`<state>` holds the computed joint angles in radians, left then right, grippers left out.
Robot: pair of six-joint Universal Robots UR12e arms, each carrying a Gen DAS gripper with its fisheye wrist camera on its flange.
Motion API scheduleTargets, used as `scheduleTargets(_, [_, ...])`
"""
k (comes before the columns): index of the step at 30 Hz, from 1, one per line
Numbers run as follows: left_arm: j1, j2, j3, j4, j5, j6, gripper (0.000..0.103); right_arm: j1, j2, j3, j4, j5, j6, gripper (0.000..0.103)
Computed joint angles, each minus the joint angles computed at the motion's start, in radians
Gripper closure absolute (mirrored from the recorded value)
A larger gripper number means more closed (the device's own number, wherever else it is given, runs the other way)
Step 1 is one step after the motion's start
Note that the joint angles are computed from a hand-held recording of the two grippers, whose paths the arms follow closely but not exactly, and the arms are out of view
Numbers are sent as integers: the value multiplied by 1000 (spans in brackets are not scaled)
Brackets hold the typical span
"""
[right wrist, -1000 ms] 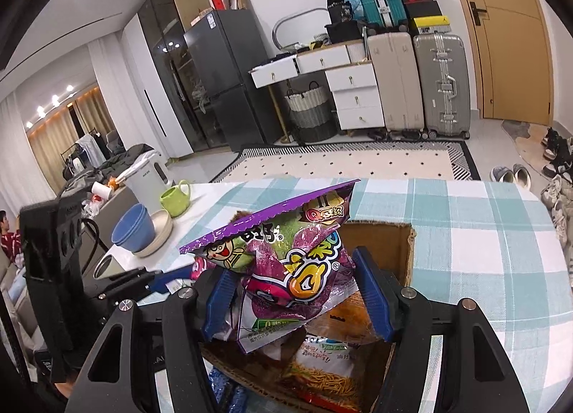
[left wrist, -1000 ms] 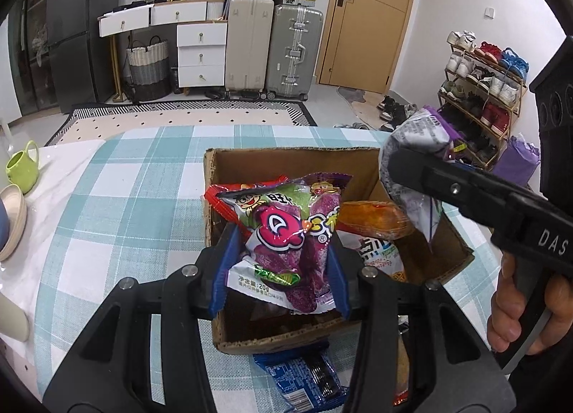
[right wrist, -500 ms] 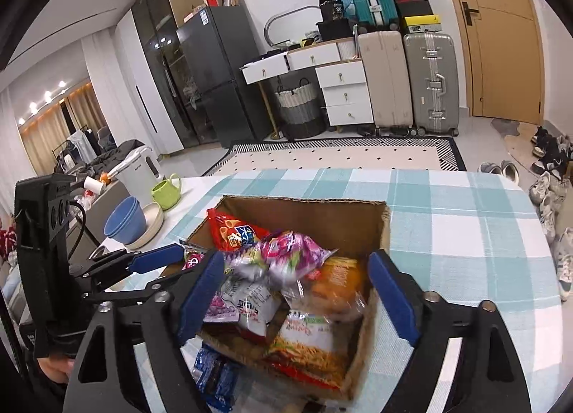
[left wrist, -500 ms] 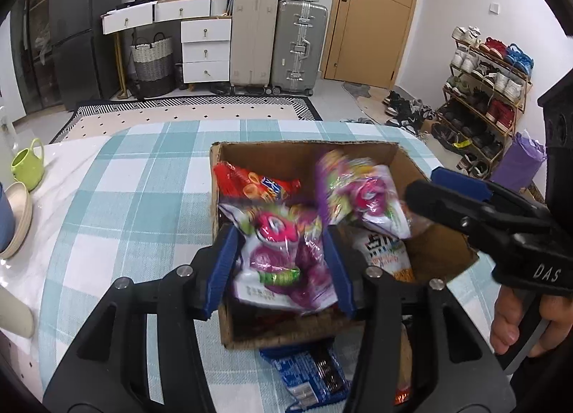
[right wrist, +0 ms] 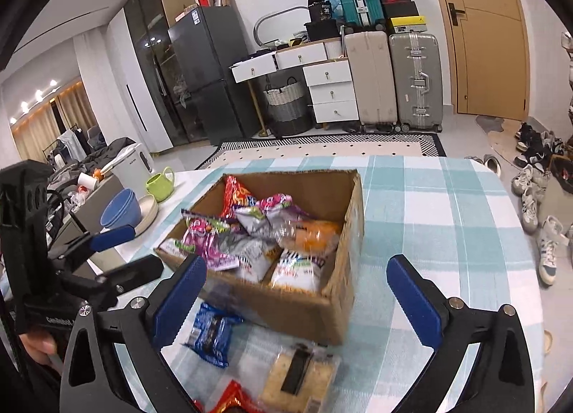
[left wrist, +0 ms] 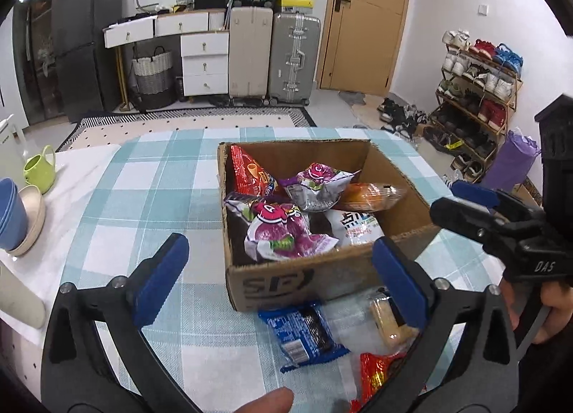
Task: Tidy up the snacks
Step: 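Move both grippers back toward the red snack packs on the table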
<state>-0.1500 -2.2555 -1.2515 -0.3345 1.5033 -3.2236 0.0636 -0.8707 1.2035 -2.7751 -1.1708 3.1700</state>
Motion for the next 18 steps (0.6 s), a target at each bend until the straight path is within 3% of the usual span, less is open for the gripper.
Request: scheduleTargets(18, [5, 118, -201, 52, 4, -4, 1, 12, -97, 176, 11, -69, -43, 1])
